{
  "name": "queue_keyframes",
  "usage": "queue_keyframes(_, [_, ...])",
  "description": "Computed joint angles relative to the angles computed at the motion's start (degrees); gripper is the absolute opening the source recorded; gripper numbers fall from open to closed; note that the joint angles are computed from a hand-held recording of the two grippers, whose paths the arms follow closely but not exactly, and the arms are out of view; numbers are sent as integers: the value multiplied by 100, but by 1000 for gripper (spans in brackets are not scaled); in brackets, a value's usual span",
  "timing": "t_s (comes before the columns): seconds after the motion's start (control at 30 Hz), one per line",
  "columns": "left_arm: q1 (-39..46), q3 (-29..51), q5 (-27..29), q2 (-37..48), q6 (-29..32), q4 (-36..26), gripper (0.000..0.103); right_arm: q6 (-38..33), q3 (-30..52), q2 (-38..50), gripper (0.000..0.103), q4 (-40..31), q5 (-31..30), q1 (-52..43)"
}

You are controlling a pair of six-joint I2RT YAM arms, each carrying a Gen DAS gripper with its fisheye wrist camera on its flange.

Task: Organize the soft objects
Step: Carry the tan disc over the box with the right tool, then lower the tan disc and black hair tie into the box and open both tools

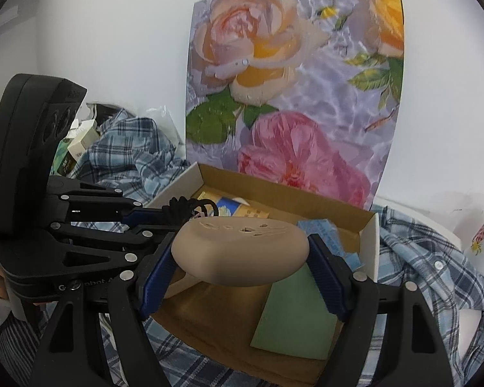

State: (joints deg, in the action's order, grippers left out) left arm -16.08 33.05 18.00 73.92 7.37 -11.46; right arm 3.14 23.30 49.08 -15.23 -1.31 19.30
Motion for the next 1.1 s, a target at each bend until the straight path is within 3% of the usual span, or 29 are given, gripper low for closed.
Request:
queue_keyframes(0.33, [76,51,174,219,22,-31,18,-37,24,269,80,38,-63,-34])
queue_keyframes(0.4, [69,127,153,332,-41,-59,34,-51,12,313,83,70,-76,-69])
queue_keyframes(0.43, [33,166,-55,371,-95,-80,61,-39,-2,315,84,91,5,-68])
queue_keyframes(0.5, [68,144,-550,351,-287,44,92,-25,-1,301,88,38,173,-113])
queue_keyframes(0.57, [404,121,55,399,-297,172,101,-48,-50,131,97,27,-162,-457])
queue_keyframes(0.63, [562,191,379,441,-337,89,103,16,-90,-43,102,48,-691,-872])
queue_keyframes(0.7, [495,87,213,280,-344,230,103,49,-91,-155,102,12,-916,-1090])
queue_keyframes(0.83, [293,-74,-137,112,-347,455,103,32,-100,-166,102,-11,-915,-1149])
queue_keyframes(1.1, [488,0,-14,78,-242,405,103,23,-86,-115,102,-10,-595,-793])
